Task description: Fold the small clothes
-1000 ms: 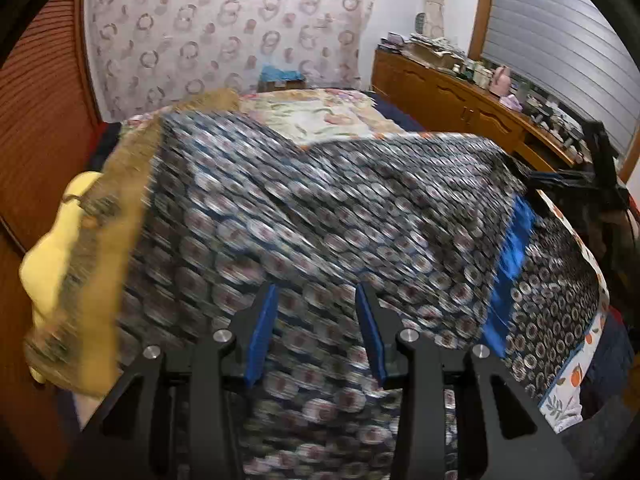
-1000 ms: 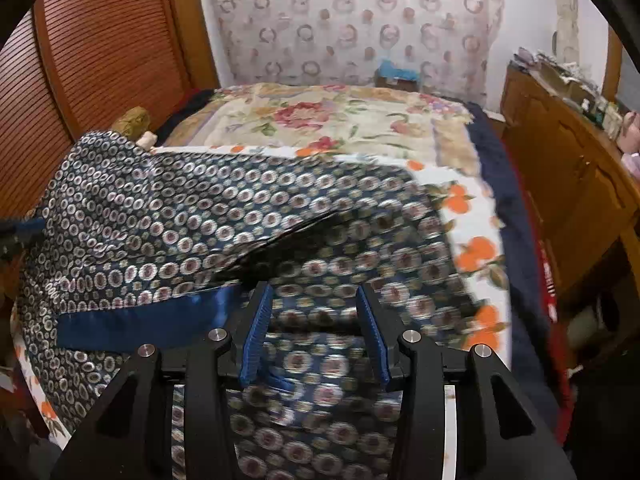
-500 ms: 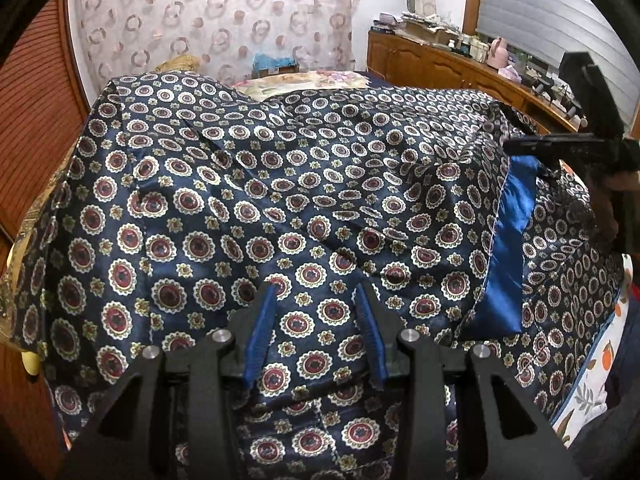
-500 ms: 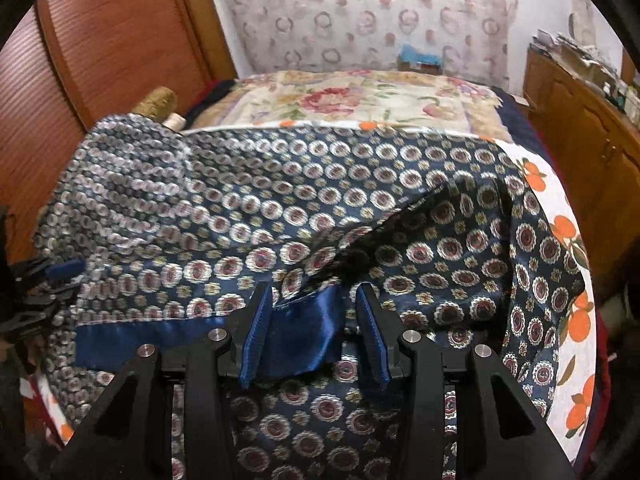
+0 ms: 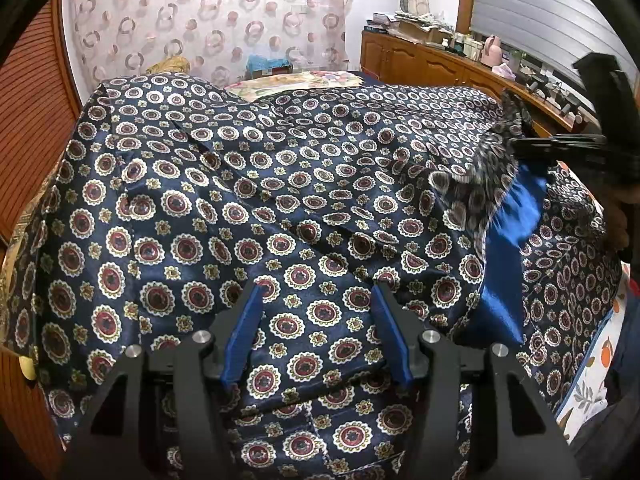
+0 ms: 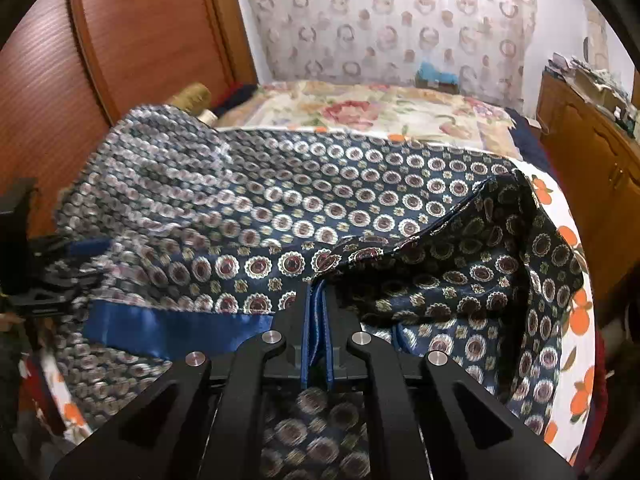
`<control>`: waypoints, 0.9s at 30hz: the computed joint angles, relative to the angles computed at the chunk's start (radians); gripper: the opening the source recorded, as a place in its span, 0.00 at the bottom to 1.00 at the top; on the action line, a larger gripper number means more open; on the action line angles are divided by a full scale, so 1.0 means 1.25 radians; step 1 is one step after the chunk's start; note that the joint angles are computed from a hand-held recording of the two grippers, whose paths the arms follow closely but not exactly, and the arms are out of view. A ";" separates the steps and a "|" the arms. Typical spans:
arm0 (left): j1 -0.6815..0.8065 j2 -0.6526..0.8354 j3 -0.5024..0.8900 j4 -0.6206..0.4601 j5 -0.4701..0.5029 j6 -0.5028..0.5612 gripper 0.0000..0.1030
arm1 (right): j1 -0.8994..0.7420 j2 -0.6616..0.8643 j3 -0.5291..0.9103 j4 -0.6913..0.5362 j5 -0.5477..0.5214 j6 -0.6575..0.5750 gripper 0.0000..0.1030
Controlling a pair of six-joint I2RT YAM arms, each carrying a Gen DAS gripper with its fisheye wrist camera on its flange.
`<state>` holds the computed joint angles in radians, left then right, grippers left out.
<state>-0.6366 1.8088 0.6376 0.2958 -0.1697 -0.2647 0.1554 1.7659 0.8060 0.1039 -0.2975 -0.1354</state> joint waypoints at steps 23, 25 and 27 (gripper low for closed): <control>0.074 -0.393 -0.336 0.046 -0.065 -0.116 0.54 | 0.040 -0.380 -0.358 0.046 0.023 0.088 0.02; 0.102 -0.400 -0.347 0.055 -0.058 -0.108 0.54 | 0.033 -0.373 -0.367 0.061 0.037 0.072 0.06; 0.117 -0.400 -0.350 0.060 -0.070 -0.103 0.54 | 0.009 -0.362 -0.363 0.064 0.036 0.065 0.13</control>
